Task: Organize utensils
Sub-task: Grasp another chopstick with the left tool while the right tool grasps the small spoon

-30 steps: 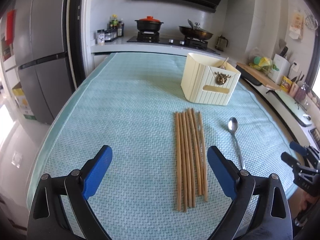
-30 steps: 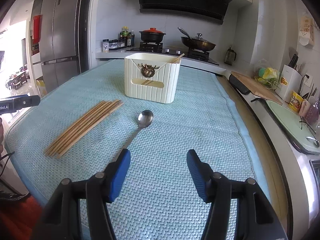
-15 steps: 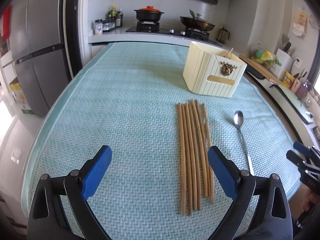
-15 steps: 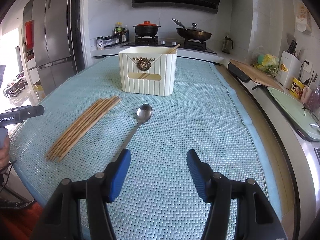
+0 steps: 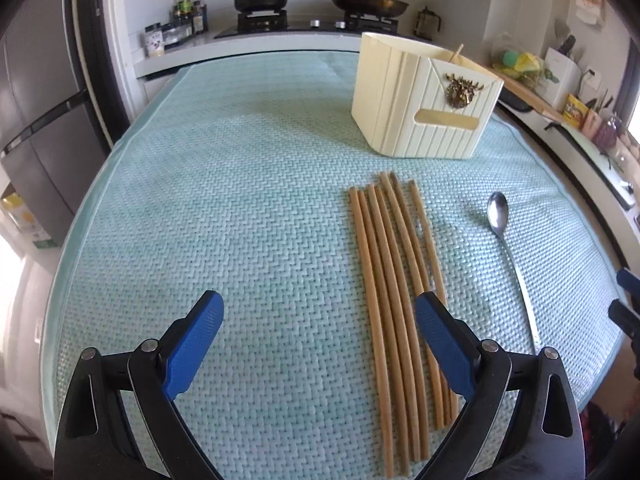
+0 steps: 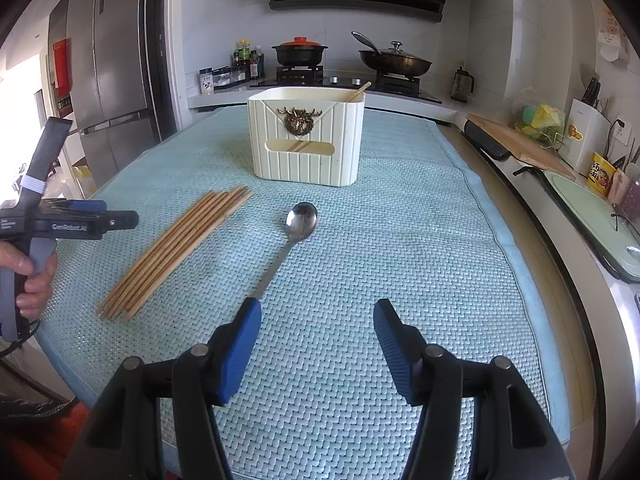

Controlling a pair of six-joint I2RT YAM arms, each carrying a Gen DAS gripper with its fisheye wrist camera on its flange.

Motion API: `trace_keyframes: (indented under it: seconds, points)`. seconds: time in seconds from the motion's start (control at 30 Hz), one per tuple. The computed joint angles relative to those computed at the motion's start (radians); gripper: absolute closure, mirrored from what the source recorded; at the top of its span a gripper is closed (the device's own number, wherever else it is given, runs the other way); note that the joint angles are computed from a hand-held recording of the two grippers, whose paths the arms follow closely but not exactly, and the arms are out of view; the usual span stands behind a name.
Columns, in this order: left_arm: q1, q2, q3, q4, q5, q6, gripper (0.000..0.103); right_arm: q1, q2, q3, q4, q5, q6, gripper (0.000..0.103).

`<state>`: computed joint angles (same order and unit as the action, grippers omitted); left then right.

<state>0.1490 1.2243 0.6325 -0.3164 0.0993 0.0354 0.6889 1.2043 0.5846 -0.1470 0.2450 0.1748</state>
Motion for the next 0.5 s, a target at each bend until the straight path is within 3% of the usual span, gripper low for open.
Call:
trace_keyframes:
  seconds: [0.2, 0.5]
  points:
    - [-0.004, 0.151, 0.057, 0.048, -0.025, 0.024, 0.006, 0.001, 0.002, 0.005, -0.008, -0.002, 0.002, 0.043]
    - [-0.017, 0.232, 0.074, 0.075, -0.061, 0.049, 0.006, 0.007, 0.016, 0.006, -0.001, -0.005, 0.005, 0.043]
